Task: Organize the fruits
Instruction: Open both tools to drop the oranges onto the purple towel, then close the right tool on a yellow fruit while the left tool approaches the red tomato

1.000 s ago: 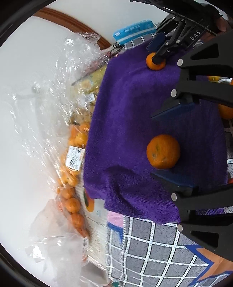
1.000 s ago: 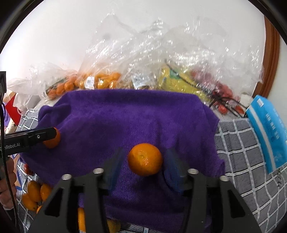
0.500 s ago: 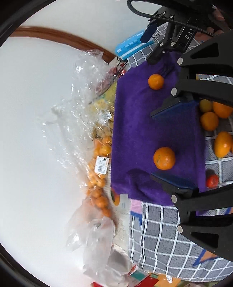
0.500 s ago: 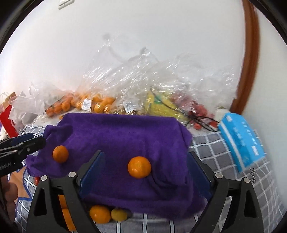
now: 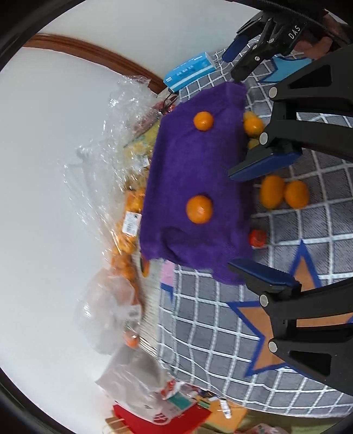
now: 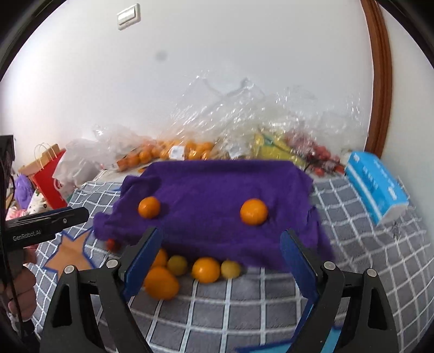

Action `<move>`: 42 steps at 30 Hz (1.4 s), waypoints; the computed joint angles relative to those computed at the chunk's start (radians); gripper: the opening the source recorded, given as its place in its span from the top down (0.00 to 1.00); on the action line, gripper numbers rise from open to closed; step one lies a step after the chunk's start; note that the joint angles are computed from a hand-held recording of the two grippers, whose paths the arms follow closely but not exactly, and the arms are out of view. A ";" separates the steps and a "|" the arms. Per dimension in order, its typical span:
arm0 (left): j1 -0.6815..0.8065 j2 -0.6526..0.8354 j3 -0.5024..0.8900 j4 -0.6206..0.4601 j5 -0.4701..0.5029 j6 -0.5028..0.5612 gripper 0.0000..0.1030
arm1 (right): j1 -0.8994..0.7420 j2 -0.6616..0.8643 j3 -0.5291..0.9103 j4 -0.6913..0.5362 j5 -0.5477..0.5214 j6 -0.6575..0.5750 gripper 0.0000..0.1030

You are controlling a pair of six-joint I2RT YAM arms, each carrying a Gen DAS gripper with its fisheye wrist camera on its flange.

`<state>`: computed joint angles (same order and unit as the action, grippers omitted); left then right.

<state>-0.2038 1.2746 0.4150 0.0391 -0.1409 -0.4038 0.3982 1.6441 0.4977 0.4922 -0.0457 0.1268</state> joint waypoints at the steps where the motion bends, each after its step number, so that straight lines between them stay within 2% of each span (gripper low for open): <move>1: -0.002 -0.013 -0.016 -0.001 -0.007 -0.005 0.44 | -0.002 -0.001 -0.013 0.008 -0.002 0.005 0.13; 5: 0.005 -0.055 -0.086 0.026 -0.006 -0.015 0.44 | -0.016 0.006 -0.051 0.033 -0.029 0.016 0.16; 7: 0.010 -0.065 -0.113 0.046 -0.012 -0.030 0.44 | -0.007 0.017 -0.064 0.045 -0.002 0.020 0.21; 9: 0.028 -0.064 -0.134 0.063 0.004 -0.034 0.44 | 0.004 0.027 -0.072 0.058 0.021 0.008 0.31; 13: 0.070 -0.021 -0.151 0.095 0.033 -0.037 0.44 | 0.010 0.069 -0.074 0.100 0.046 -0.006 0.37; 15: 0.095 0.004 -0.161 0.123 0.053 -0.032 0.44 | -0.001 0.094 -0.067 0.116 0.020 0.002 0.48; 16: 0.104 0.014 -0.165 0.135 0.063 -0.030 0.44 | -0.013 0.114 -0.042 0.085 -0.009 0.001 0.52; 18: 0.118 0.035 -0.175 0.168 0.080 -0.023 0.44 | -0.023 0.160 0.005 0.041 -0.020 0.000 0.73; 19: 0.123 0.051 -0.178 0.188 0.084 -0.020 0.44 | -0.022 0.187 0.027 0.031 -0.012 -0.001 0.76; 32: 0.100 0.210 -0.145 0.317 0.083 -0.004 0.44 | -0.050 0.374 0.184 0.002 -0.063 -0.028 0.77; 38: 0.100 0.270 -0.125 0.334 0.078 0.002 0.44 | -0.039 0.409 0.223 -0.013 -0.058 -0.060 0.72; 42: 0.109 0.284 -0.120 0.341 0.095 -0.001 0.44 | -0.034 0.442 0.270 -0.070 -0.047 -0.066 0.70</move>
